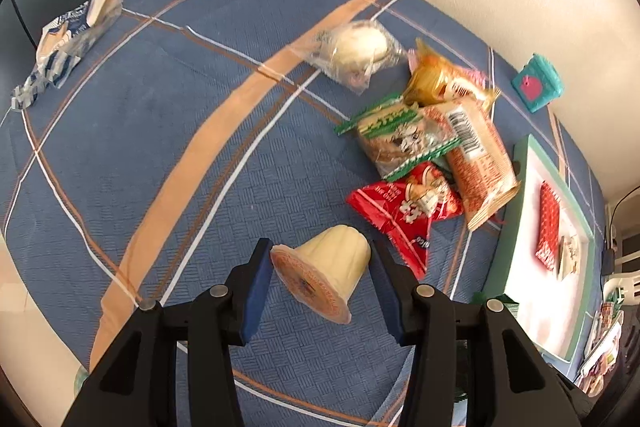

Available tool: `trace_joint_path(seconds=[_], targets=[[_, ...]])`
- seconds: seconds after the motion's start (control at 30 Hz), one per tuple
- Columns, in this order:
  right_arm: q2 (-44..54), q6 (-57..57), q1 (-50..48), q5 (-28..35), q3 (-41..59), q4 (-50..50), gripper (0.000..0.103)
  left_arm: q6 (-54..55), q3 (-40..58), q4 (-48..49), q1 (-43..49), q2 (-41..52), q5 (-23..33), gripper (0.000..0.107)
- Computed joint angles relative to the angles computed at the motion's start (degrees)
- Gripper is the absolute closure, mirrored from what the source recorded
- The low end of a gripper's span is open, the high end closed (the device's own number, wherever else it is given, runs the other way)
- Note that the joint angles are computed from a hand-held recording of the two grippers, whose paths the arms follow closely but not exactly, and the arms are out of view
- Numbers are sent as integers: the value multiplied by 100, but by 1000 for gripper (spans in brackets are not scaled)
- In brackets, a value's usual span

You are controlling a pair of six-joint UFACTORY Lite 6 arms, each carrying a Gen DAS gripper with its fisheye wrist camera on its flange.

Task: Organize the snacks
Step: 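Lift the pudding cup with the left gripper while the right gripper carries the green pack toward the tray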

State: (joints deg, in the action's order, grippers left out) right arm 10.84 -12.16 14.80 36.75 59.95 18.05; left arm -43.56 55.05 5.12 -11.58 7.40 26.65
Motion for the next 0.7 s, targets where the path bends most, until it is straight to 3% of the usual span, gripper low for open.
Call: trace_joint_path(seconds=[0.33, 0.7], targets=[[-305, -282, -645, 118, 185, 340, 61, -672, 450, 481, -536, -294, 402, 57], [182, 274, -2055, 224, 785, -141, 61, -407, 2429, 270, -1667, 1183, 780, 57]])
